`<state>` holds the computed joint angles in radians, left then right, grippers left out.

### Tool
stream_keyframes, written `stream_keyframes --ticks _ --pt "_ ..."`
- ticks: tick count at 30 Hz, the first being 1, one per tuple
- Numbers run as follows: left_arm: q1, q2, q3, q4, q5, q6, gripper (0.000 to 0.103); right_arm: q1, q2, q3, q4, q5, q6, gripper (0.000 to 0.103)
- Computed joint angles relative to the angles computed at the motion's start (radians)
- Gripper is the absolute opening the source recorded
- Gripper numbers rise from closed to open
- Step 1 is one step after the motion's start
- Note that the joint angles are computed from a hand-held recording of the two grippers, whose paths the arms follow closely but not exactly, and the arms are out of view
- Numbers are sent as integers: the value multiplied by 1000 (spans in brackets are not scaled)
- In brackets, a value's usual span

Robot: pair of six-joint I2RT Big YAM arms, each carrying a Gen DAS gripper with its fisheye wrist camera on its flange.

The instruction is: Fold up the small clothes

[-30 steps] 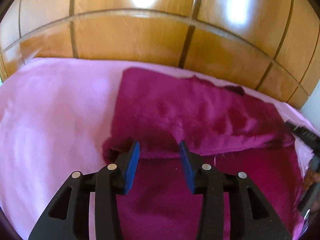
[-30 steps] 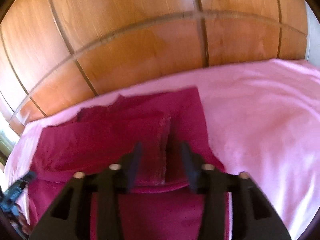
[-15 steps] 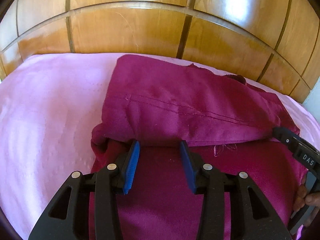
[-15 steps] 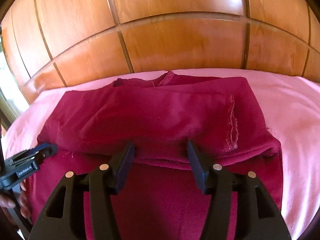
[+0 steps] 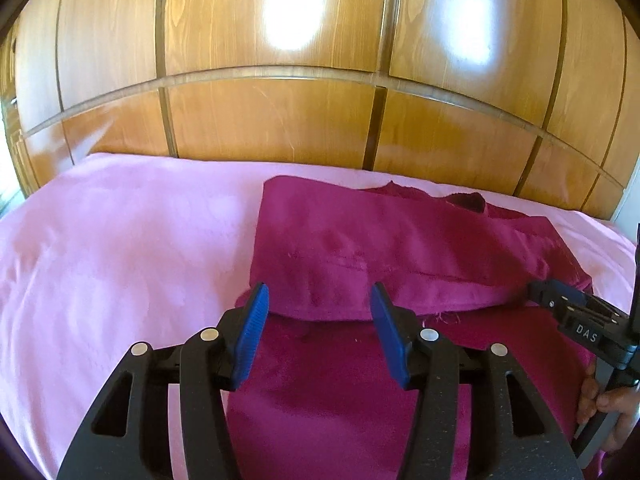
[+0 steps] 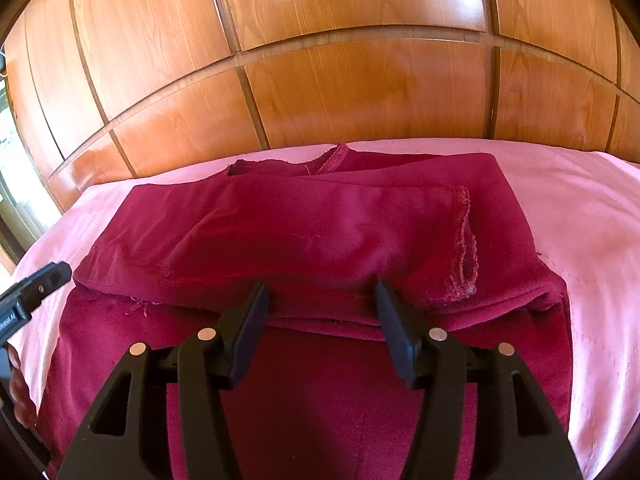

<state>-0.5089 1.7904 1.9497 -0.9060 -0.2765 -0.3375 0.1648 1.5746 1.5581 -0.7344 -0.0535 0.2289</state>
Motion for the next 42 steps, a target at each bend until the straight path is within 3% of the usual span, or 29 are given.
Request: stream_keyframes --ticks 16,22,25,31,42 --pt "25 119 158 -45 8 69 52 4 0 -2 5 2 6 60" --pt "45 212 262 -163 52 38 52 -1 3 0 9 -17 10 60" --pt "48 213 262 -162 56 22 52 -2 3 -1 10 -20 11 60" --pt "30 130 170 -107 13 7 52 -5 3 -2 11 -25 11 61" --pt "3 -76 -91 -17 10 -47 52 -2 5 1 8 -24 5 63"
